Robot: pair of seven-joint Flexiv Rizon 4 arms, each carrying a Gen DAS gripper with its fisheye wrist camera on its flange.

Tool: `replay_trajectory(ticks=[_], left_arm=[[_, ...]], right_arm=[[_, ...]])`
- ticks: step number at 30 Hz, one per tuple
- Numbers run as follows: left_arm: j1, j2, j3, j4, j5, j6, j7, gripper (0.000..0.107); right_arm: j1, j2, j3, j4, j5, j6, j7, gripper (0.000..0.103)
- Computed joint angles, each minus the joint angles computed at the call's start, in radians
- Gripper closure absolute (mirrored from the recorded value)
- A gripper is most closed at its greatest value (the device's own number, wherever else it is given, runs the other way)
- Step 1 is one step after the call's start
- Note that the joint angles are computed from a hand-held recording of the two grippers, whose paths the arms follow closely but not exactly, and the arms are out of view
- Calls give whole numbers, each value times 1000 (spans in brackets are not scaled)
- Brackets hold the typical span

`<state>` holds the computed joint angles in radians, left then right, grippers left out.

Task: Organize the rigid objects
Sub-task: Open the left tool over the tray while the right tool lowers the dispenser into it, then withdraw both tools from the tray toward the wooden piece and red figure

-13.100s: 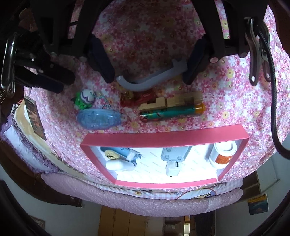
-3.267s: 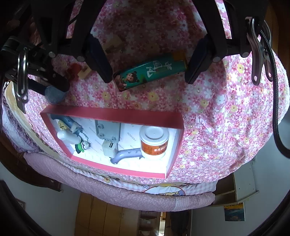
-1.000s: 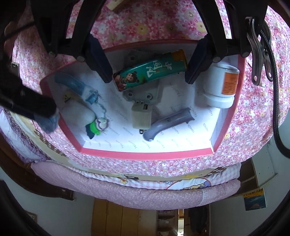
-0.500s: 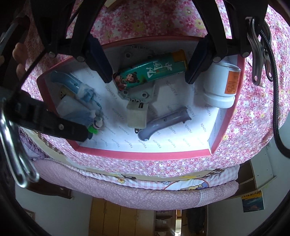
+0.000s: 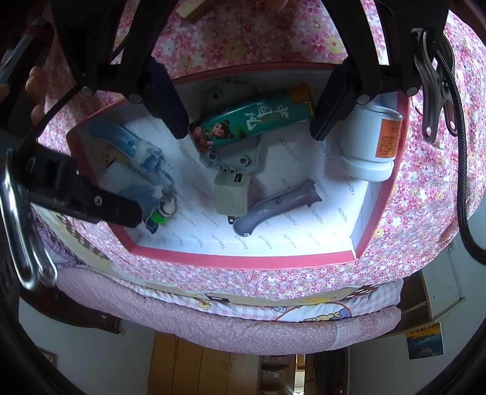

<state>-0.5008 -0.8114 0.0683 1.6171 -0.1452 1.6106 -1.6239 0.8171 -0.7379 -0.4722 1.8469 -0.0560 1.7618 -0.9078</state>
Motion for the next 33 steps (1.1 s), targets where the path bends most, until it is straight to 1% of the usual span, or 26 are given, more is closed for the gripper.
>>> replay_trajectory(ticks=[3,7,9,12,17,21,28,33], left_arm=[[2,11,-1,16,2,15,-2,21],[-44,25,60,28,4,41,-21,21],[-51,35,69,41,3,58,-24,18],[-44,55,59,65,-2,85,-15,17],[-11,89,11,107,-12,103,12,17],[-31,109,30,137,-24,118,22,17],[-46,142,41,198,-45,149,38,17],[-35,165,21,247,-58,174,53,17]], right_arm=[[14,8,-8,14,5,8,-2,16],[12,29,9,33,15,33,-19,15],[17,38,9,40,28,41,-28,15],[40,51,-6,55,52,56,-44,15],[86,71,-38,84,95,69,-68,16],[112,88,-49,112,125,79,-84,16],[160,113,-68,172,192,103,-102,16],[196,126,-78,218,235,120,-110,15]])
